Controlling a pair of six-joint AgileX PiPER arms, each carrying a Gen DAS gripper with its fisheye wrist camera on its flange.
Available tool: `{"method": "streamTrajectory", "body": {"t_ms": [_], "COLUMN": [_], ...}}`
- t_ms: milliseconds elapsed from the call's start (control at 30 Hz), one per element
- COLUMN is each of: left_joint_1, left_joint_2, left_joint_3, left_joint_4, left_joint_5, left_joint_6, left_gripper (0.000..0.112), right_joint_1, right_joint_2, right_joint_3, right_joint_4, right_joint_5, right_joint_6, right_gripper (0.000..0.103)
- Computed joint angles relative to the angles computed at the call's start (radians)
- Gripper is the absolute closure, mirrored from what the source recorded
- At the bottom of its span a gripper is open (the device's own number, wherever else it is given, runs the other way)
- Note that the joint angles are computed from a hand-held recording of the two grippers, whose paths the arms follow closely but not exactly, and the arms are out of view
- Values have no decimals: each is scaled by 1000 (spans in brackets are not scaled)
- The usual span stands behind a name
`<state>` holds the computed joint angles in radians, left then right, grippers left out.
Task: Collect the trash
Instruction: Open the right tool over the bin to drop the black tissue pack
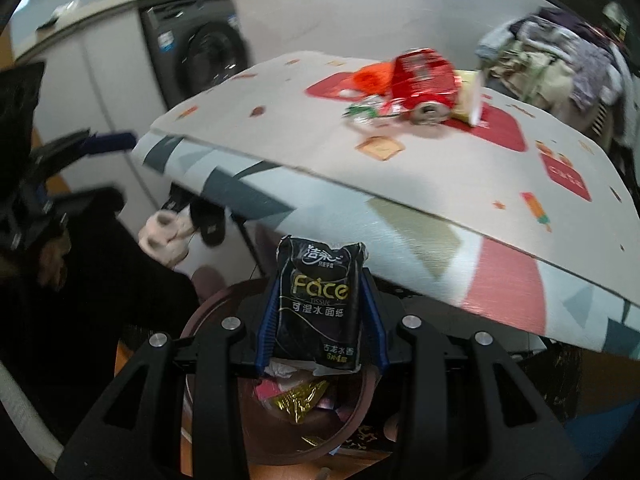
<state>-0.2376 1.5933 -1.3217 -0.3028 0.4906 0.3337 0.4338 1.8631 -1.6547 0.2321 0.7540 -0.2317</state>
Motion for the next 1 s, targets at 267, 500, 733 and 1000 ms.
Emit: {"method": "streamTrajectory", "body": {"t_ms": [267, 500, 733, 1000], "left_joint_1": [40, 36, 32, 30], "left_joint_2": [-5, 1, 14, 27], "left_joint_3": [10, 8, -3, -15], "left_joint_4": [-16, -8, 28, 79], "left_joint_5": [-7, -1, 10, 21], "left_joint_6": [-40, -42, -80, -143], "left_gripper": [15, 15, 15, 15], "right_joint_1": [17, 19, 7, -11], "right_joint_2": [56, 64, 53, 52], "right_joint_3": [-58, -68, -55, -50], "right_joint_4": [-8, -18, -59, -60], "right_joint_5": [74, 93, 62, 51], "right_joint_6": [4, 6, 81, 123], "right_gripper": [60, 25, 11, 10]}}
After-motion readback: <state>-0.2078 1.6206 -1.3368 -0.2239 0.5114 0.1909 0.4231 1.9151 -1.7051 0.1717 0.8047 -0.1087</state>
